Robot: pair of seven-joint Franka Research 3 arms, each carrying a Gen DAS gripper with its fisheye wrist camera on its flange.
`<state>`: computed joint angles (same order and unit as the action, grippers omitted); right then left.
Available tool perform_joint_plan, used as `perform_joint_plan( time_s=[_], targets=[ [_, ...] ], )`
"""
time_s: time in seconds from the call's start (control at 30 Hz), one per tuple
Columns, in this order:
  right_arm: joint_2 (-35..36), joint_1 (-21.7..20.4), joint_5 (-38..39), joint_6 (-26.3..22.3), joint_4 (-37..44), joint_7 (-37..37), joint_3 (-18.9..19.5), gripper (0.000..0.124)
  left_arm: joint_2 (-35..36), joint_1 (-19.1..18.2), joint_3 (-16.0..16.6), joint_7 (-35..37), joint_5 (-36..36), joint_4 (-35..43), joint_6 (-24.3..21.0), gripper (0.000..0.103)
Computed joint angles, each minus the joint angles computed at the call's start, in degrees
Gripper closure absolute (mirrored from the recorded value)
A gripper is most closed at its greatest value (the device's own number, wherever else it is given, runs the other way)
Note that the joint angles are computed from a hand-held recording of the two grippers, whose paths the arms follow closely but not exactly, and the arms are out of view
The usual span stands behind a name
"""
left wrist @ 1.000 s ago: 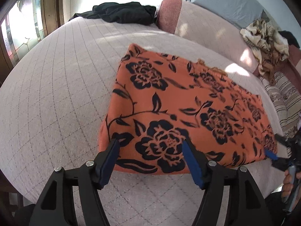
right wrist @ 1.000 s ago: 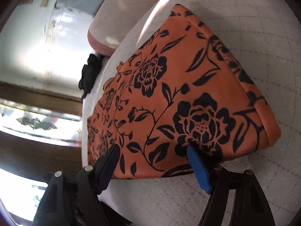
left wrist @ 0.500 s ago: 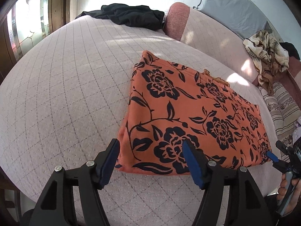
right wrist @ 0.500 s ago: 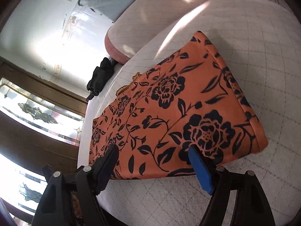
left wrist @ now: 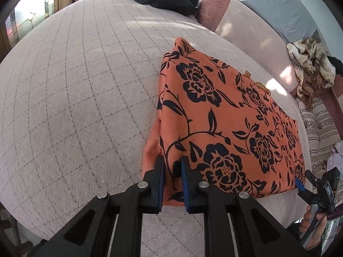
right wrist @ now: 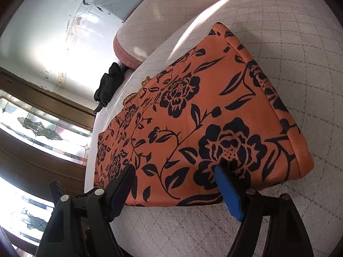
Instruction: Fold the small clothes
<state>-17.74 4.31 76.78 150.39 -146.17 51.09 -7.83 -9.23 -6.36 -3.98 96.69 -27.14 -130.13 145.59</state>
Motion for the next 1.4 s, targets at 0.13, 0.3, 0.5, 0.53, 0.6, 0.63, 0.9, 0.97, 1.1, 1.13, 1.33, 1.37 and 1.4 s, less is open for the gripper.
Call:
perform_joint_plan(
  time_s=[0.13, 0.3, 0.5, 0.53, 0.6, 0.63, 0.9, 0.97, 1.1, 1.13, 1.33, 1.37, 1.4],
  targets=[
    [-0.35, 0.03, 0.2, -0.06, -0.4, -0.51, -0.05, 0.045, -6.81, -1.28, 1.28, 2.73, -4.74, -3.41, 1.59, 0.098],
    [-0.06, -0.08, 0.32, -0.18, -0.15, -0.02, -0.04, 0.045, -1.98, 0.07, 0.75, -5.08, 3.31, -3.5, -0.44, 0.094],
    [-2.08, -0.26, -5.2, -0.84, 0.03, 2.76, 0.16, 0.045, -3.63, -0.14, 0.88, -1.85, 2.42, -2.64, 1.15, 0.092],
    [-2.5, -0.17, -5.63, -1.02, 0.2, 2.9, -0.01, 0.045, -3.85, -0.08, 0.58, -2.32, 3.65, -2.45, 2.01, 0.092],
    [-3.29, 0.14, -5.73, -1.83, 0.88, 2.38, -0.66, 0.045, -3.37, -1.1, 0.96, -1.33, 2.78, -0.65, 1.73, 0.088],
    [-3.38, 0.24, -5.67, -2.72, 1.5, 2.09, -1.16, 0.045, -2.96, -1.68, 1.19, -0.04, 1.74, 0.21, 1.83, 0.086],
    [6.19, -4.09, -7.46, -11.82, 7.56, 10.23, -3.25, 0.042, 7.84, -0.78, -2.86, -4.16, 13.39, 7.93, 1.55, 0.067],
    [6.41, -5.35, -6.33, -13.64, 8.85, 10.05, -3.16, 0.042, 7.95, -0.28, -3.57, -3.18, 13.04, 7.02, 4.54, 0.067],
    [9.65, -5.92, -5.89, -15.11, 15.8, 5.23, -2.58, 0.04, 7.96, 0.08, -4.38, -5.07, 16.76, 7.07, 4.73, 0.067],
    [12.27, -6.35, -6.61, -15.4, 18.5, 5.81, -2.32, 0.04, 8.06, 0.13, -4.42, -5.0, 16.46, 7.07, 4.94, 0.067],
    [28.96, -12.25, -5.64, -15.06, 33.57, 11.86, 0.23, 0.04, 8.44, 0.24, -4.78, -5.63, 17.05, 7.08, 5.58, 0.067],
    [28.88, -12.77, -4.69, -12.7, 33.69, 12.85, 0.82, 0.04, 8.31, 0.25, -4.78, -5.38, 16.71, 6.87, 5.68, 0.067],
    [28.32, -13.12, -4.95, -10.76, 33.47, 13.18, 1.36, 0.04, 8.37, 0.26, -4.76, -5.09, 16.34, 6.91, 5.67, 0.067]
  ],
)
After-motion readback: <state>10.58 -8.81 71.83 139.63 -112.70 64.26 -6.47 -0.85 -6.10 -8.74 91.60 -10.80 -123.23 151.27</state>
